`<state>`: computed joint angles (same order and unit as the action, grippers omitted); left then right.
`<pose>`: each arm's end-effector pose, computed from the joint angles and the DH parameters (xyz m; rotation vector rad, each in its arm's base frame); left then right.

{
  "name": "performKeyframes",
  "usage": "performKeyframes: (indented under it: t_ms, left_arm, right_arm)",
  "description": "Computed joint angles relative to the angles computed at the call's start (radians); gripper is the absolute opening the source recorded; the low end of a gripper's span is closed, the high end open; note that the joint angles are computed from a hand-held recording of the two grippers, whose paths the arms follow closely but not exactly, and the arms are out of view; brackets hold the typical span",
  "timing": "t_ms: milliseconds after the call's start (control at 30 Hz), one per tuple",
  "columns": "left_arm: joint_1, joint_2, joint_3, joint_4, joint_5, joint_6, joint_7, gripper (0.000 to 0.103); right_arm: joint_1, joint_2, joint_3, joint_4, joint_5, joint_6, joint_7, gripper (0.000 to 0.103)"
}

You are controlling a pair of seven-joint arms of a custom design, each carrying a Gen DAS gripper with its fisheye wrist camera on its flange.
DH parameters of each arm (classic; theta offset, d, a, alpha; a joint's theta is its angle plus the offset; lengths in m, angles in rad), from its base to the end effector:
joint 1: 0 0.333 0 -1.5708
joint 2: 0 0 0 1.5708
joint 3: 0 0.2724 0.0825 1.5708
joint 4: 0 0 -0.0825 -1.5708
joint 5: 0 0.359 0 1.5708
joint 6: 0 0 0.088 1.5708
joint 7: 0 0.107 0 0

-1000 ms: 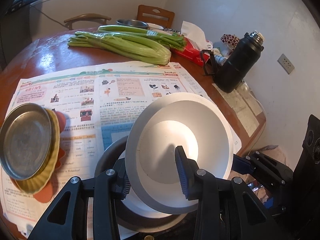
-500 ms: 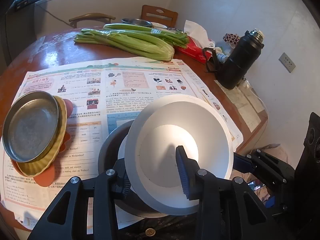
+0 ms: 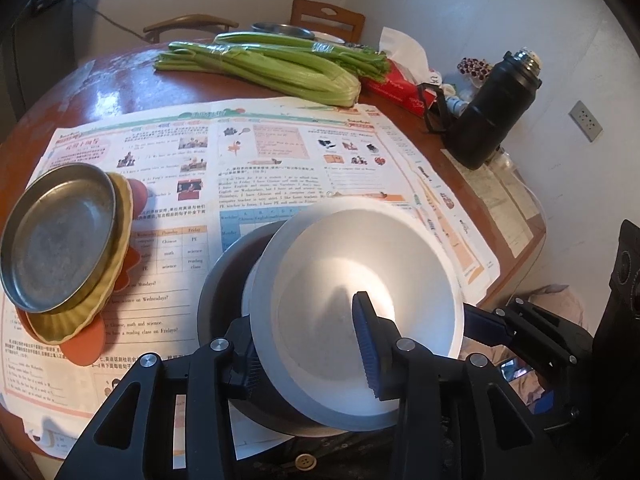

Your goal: Organize plates and bowls

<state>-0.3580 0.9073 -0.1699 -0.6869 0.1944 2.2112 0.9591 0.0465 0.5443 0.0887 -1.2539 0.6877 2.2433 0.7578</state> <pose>0.6905 -0.3160 0.4773 -2.1059 1.8566 -0.8576 0.7000 0.0982 0.4724 -2.0879 1.0925 -0.1207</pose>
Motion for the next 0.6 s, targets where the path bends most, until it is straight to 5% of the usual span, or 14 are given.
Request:
performKeyframes:
  t_ms: [600]
  left_arm:
    - [-0.003, -0.045, 0.022, -0.092, 0.054, 0.045, -0.032, 0.045]
  right_arm:
    - [0.020, 0.001, -0.008, -0.021, -0.039, 0.057, 0.013, 0.049]
